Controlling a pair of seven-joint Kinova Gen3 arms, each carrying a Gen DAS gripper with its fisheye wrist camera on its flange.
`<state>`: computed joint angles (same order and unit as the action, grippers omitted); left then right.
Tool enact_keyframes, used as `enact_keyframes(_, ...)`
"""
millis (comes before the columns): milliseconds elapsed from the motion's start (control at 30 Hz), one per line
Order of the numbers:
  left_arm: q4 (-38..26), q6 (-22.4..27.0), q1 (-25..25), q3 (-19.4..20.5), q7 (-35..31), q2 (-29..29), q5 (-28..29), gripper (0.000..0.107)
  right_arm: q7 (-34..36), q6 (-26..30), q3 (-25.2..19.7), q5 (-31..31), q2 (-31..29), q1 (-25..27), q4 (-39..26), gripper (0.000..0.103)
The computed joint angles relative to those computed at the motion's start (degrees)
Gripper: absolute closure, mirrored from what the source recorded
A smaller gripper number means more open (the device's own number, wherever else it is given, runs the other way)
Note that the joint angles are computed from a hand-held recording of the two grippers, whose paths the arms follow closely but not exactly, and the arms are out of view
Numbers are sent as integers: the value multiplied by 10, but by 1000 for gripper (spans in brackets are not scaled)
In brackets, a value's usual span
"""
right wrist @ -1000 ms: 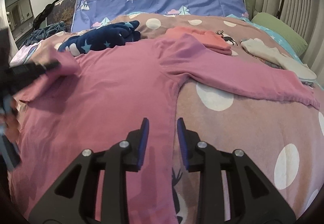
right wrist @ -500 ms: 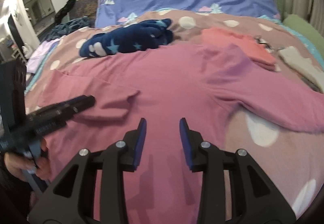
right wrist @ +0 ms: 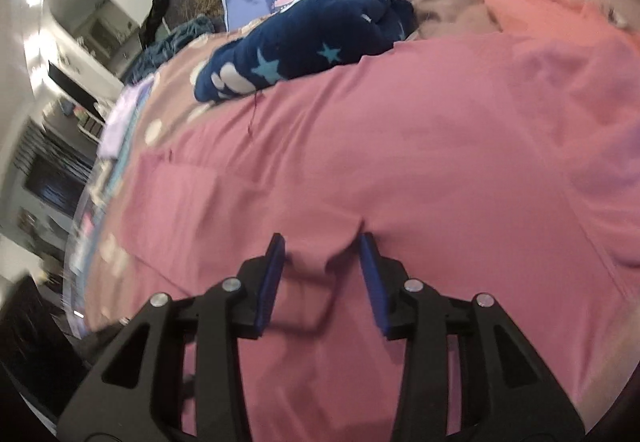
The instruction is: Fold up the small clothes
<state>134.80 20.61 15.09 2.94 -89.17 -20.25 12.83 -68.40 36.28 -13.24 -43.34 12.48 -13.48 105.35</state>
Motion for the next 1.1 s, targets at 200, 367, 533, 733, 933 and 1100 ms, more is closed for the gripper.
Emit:
enact_keyframes(200, -43, -14, -95, 155, 51, 69, -140, 68, -26, 75, -4, 27, 32, 17, -65, 86)
enact_keyframes(367, -74, 8, -59, 117, 79, 116, -187, 106, -58, 80, -8, 82, 39, 1, -92, 101)
enact_keyframes(533, -88, -21, 39, -15, 24, 67, -76, 106, -22, 59, -10, 73, 2, 14, -99, 101)
enact_keyframes(733, -120, -63, 126, -58, 11, 81, -4, 106, -9, 50, 9, 84, -33, 42, -110, 101)
enact_keyframes(933, -102, -63, -11, 100, 149, 112, -130, 62, -86, -1, 130, 200, -16, -67, -71, 80)
enact_keyframes(1100, -43, -8, -144, 181, 248, 16, -246, 50, -7, 18, 67, 120, -19, 33, -40, 79)
